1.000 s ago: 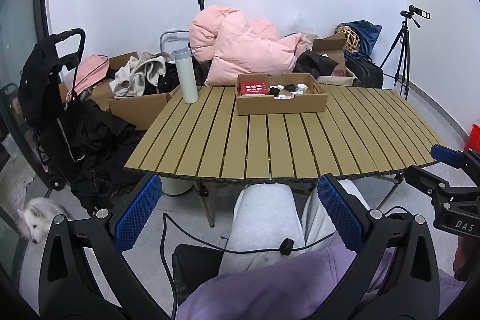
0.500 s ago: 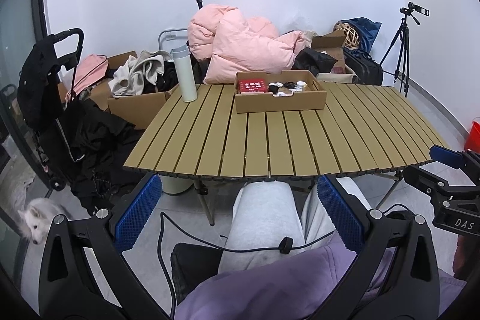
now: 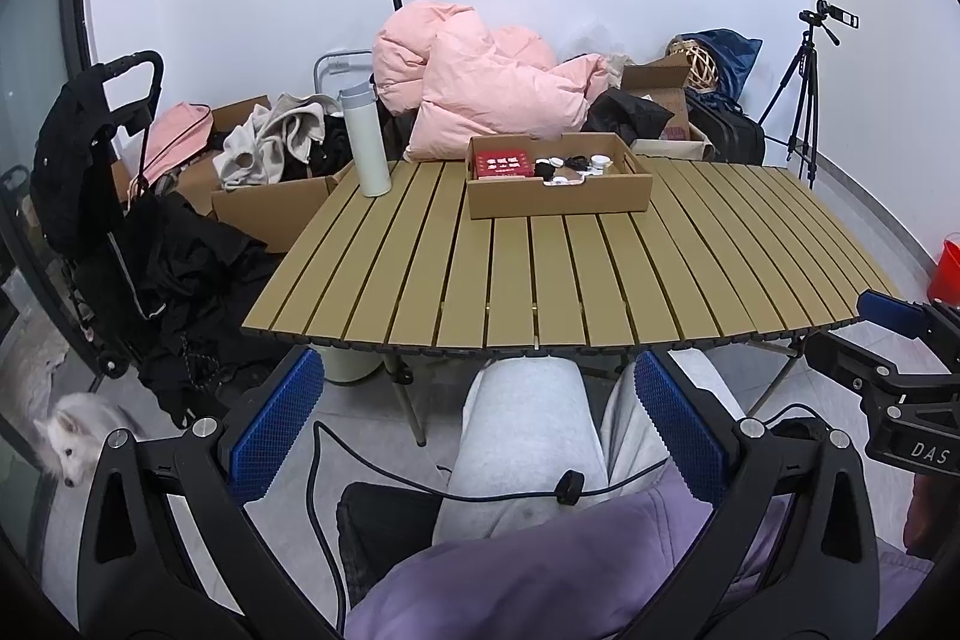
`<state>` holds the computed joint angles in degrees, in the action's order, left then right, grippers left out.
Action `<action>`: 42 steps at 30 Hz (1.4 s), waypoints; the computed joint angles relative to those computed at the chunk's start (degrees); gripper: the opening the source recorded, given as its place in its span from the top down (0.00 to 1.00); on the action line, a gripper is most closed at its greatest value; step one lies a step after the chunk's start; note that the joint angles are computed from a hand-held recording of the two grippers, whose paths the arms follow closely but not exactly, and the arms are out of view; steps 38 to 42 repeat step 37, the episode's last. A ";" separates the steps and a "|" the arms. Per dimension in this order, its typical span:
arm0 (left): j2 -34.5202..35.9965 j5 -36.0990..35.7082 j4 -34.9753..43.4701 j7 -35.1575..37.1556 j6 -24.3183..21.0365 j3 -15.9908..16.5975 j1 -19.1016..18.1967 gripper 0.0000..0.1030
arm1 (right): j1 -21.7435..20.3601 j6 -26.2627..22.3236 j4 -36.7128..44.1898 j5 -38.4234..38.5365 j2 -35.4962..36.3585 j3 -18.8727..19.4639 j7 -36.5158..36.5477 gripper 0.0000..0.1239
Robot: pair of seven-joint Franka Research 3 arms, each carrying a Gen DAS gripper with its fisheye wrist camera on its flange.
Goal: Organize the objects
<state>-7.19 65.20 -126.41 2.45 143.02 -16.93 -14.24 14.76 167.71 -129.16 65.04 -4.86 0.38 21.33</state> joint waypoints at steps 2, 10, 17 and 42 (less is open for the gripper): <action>0.01 0.12 0.05 -0.12 -0.14 -0.03 -0.02 0.00 | -0.05 -0.25 0.15 0.24 0.08 -0.08 -0.17 0.33; -0.05 0.35 -0.03 -0.24 -0.08 0.02 -0.01 0.00 | 0.04 -0.07 0.10 1.09 0.00 -0.05 -0.97 0.33; -0.01 0.37 -0.06 -0.15 0.16 0.03 0.03 0.00 | 0.01 -0.13 0.16 1.18 0.08 0.06 -1.30 0.33; 0.29 -5.03 -0.82 5.65 8.06 1.83 1.04 0.00 | -0.74 -1.11 0.74 0.32 0.77 -0.06 0.07 0.33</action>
